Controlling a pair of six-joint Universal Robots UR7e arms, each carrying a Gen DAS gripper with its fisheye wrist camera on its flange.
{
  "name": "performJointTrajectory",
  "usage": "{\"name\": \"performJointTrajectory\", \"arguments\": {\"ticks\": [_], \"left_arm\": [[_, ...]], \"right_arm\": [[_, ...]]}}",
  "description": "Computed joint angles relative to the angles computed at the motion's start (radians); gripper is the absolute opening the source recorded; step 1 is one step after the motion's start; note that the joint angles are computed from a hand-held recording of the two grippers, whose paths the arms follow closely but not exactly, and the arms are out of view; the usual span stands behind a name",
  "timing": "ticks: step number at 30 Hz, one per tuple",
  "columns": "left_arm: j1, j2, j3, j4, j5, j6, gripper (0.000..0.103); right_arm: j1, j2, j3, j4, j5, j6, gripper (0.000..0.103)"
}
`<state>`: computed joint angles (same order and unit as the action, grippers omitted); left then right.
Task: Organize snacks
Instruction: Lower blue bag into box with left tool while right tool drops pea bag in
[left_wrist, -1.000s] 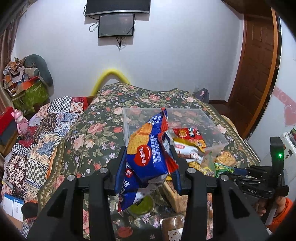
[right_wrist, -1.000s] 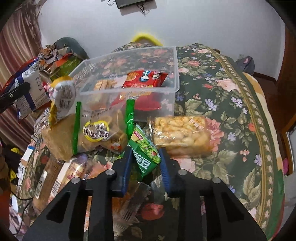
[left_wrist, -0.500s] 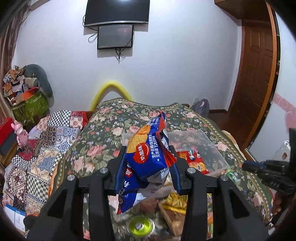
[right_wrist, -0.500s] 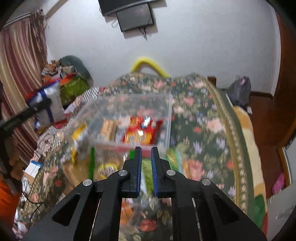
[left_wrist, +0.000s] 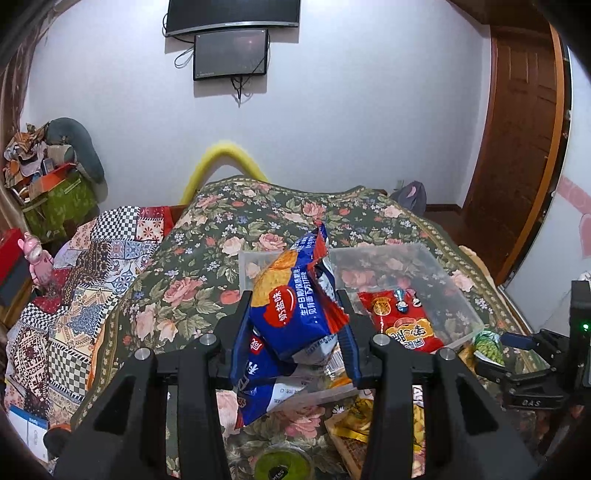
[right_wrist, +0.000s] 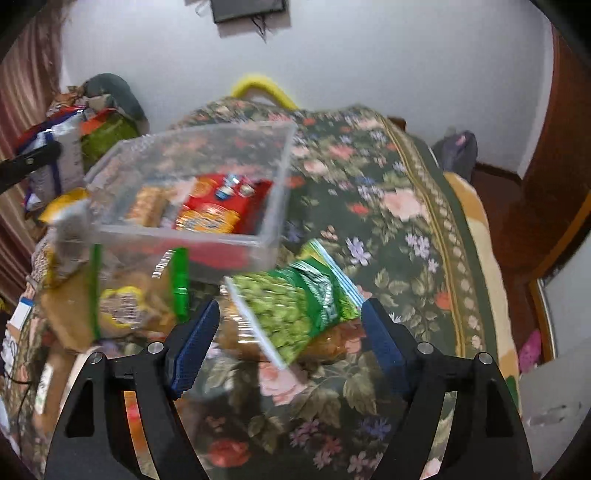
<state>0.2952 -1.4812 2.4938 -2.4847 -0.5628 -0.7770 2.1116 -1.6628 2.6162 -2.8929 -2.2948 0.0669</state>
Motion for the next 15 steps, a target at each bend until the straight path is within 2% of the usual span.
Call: {"name": "performJointTrajectory", "arguments": {"ticks": [3,6,7,8,10,12,15], "left_arm": [[0.02,0.035,-0.008,-0.039,-0.003,0.028,0.042],[0.047,0.067,-0.019,-0.076,-0.02,0.061,0.042],[0.053,0.075,-0.021,-0.08,-0.023,0.067,0.042],[0.061,0.084,-0.025,-0.085,-0.027,0.073,0.042],[0.077,0.1,-0.03,-0.101,-0.041,0.088,0.042],[0.085,0.111,-0.035,-0.097,-0.045,0.086,0.042],[0.092,0.131,-0.045,-0.076,-0.043,0.082,0.042]], "right_arm": [[-0.048,0.0,0.008,-0.046,0.046,-0.035,0.077],[-0.065,0.021,0.015,-0.115,0.06,-0.093,0.075],[-0.07,0.027,0.017,-0.129,0.064,-0.104,0.065],[-0.074,0.034,0.016,-0.134,0.063,-0.107,0.06],[-0.095,0.014,0.022,-0.128,0.091,-0.115,0.044],[-0.117,-0.027,0.029,-0.105,0.135,-0.11,0.038],[-0.1,-0.038,0.028,-0.086,0.099,-0.091,0.036]]}}
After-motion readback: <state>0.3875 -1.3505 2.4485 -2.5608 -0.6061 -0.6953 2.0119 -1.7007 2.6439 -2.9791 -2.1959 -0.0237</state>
